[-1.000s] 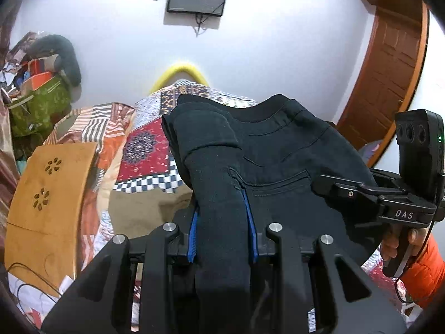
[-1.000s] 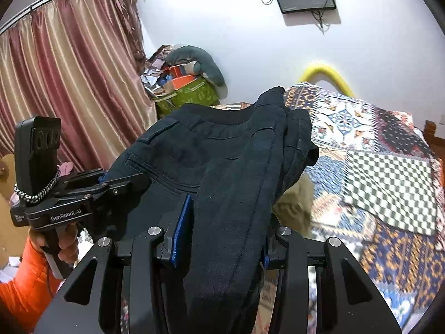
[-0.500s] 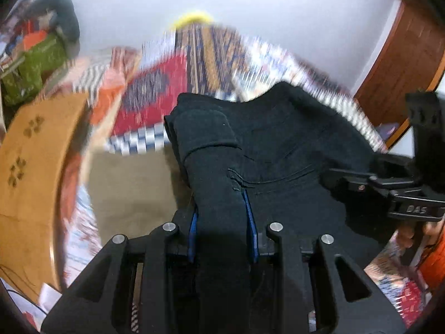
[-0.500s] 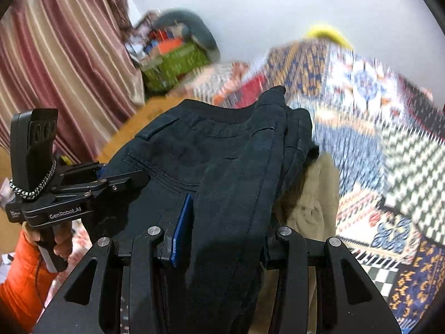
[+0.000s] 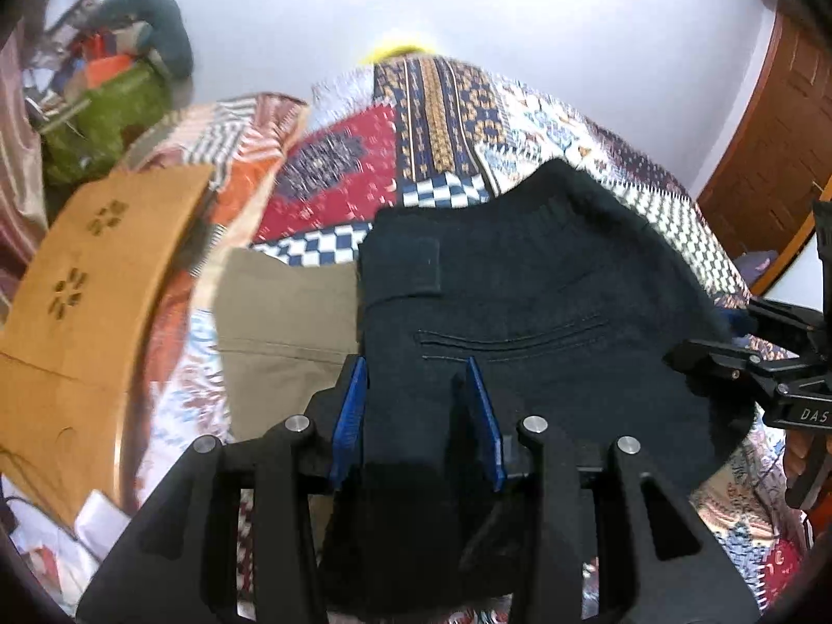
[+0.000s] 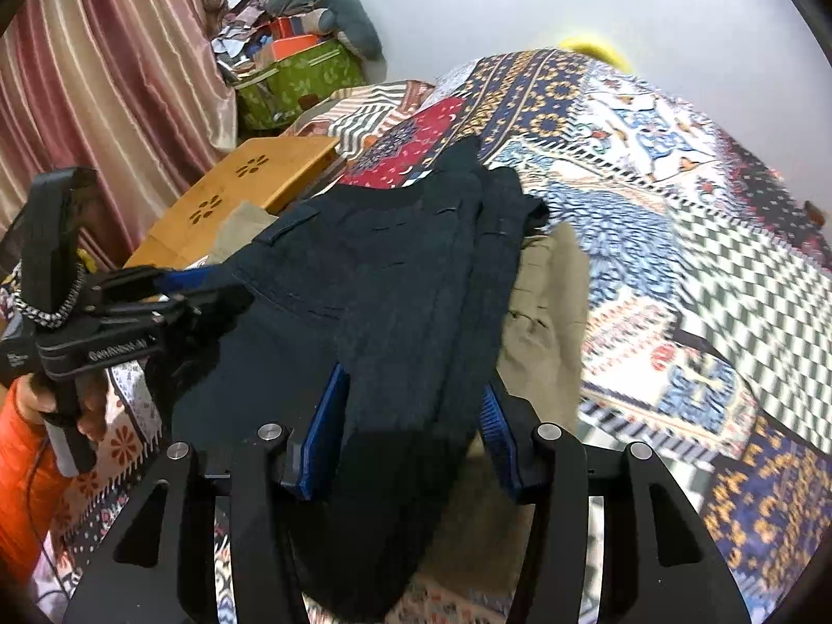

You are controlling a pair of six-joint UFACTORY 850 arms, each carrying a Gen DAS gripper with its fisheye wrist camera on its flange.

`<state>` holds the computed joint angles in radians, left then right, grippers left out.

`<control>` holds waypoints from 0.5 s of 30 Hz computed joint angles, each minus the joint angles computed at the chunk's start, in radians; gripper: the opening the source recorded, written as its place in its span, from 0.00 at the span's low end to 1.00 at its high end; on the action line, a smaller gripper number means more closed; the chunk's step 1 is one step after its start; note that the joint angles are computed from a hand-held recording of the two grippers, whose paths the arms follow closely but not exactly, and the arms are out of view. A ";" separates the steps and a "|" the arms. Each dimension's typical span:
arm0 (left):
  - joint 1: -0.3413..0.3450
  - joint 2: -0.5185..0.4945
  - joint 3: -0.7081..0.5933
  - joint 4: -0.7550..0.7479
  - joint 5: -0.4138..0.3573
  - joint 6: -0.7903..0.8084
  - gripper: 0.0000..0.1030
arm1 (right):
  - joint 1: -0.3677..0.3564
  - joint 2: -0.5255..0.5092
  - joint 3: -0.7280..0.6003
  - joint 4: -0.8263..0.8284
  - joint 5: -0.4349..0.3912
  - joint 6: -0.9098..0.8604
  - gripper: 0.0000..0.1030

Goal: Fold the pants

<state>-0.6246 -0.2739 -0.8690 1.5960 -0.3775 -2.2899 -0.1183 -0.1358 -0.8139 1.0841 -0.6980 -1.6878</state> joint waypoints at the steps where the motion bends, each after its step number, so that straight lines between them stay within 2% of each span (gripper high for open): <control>1: -0.013 0.021 0.007 -0.021 -0.017 0.015 0.38 | -0.005 0.014 0.006 -0.002 -0.001 -0.001 0.46; 5: -0.093 0.101 0.026 -0.084 -0.137 0.084 0.38 | -0.034 0.098 0.034 0.005 -0.026 -0.026 0.46; 11: -0.218 0.221 0.036 -0.133 -0.292 0.120 0.38 | -0.098 0.250 0.073 0.017 -0.144 -0.023 0.46; 15: -0.331 0.294 0.036 -0.163 -0.435 0.141 0.38 | -0.151 0.358 0.097 0.037 -0.238 -0.036 0.48</control>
<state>-0.9560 0.0199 -0.8332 1.4325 -0.8127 -2.1489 -0.2695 0.2223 -0.7167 1.1207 -0.9357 -1.7239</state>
